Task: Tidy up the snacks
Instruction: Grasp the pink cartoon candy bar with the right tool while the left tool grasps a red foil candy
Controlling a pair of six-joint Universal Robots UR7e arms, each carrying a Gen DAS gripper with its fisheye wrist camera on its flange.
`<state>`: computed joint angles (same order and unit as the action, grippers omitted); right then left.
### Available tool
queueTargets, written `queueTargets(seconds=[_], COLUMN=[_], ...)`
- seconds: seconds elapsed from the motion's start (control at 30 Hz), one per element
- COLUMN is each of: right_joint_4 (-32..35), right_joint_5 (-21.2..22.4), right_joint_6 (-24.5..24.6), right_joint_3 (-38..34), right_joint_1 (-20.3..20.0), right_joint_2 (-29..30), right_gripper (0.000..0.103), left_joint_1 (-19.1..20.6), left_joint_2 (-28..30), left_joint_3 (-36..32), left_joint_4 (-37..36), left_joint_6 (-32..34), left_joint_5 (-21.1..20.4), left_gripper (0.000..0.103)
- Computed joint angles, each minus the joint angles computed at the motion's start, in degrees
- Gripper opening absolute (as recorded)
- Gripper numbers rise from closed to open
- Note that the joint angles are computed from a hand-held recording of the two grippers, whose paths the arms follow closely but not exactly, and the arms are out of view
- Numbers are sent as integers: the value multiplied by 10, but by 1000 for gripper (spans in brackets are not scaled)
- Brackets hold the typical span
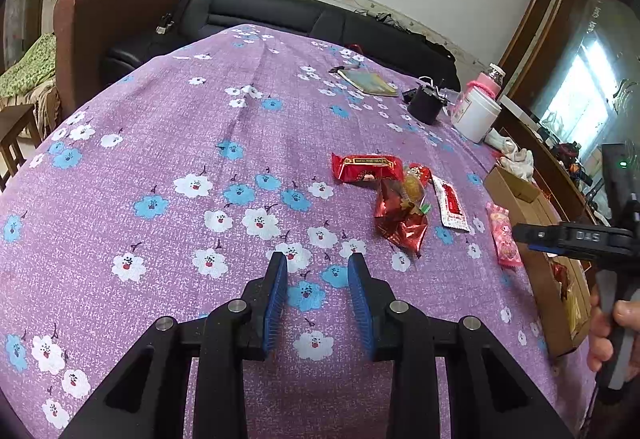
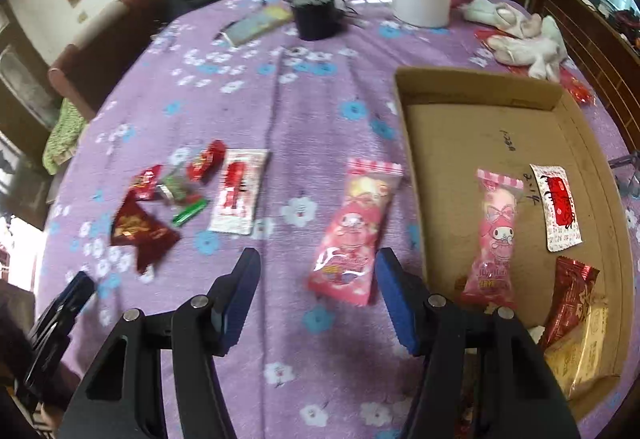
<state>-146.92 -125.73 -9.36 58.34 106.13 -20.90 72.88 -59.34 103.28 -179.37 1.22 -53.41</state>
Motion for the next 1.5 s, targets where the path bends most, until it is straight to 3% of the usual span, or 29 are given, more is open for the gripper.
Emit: queueTargets(seconds=[0.13,0.3,0.33,0.47,0.7,0.8,0.83,0.93,1.03,1.07,1.17,1.27,1.4,1.47,1.5], right_joint_4=[-22,31,20,11,21,53,44,23,-115,-129,-124,-123,-127,-125,-125], right_joint_5=[-52,-95,-103,-64,25,91,100,159,108,117,165,178,171,172,173], right_joint_6=[-26,-16,-36,-37,-53,-70,-87,-78,-114,-109,-80,-79,-103,-103,-106], right_joint_3=[-31,-96,-103,-93,-113,-83,-60,-8,44,53,70,77,80,83,82], right_joint_1=[4,3,4,1,8,13,18,14,21,16,-7,-17,-16,-16,-18], right_joint_2=[31,75,83,77,96,81,72,40,26,22,11,8,4,2,3], right_gripper=[57,41,36,28,28,28,26,22,21,21,21,21,24,24,24], left_joint_1=[-2,-2,-1,-2,-3,-1,0,-1,-1,-1,-4,-13,-31,-38,-41], left_joint_2=[1,0,-1,-2,-1,-4,-5,-4,-3,-2,2,6,7,11,17], left_joint_3=[1,4,5,7,9,12,12,10,9,8,6,8,-9,-23,-36], left_joint_4=[-9,-18,-21,-26,-35,-38,-36,-31,-27,-26,-30,-39,8,19,33], left_joint_6=[10,10,10,13,18,11,10,10,11,11,16,21,19,24,25], left_joint_5=[0,0,-1,-2,-2,-5,-6,-6,-7,-3,5,31,53,58,60], left_gripper=[33,33,33,33,33,33,33,33,33,33,33,33,33,40,56])
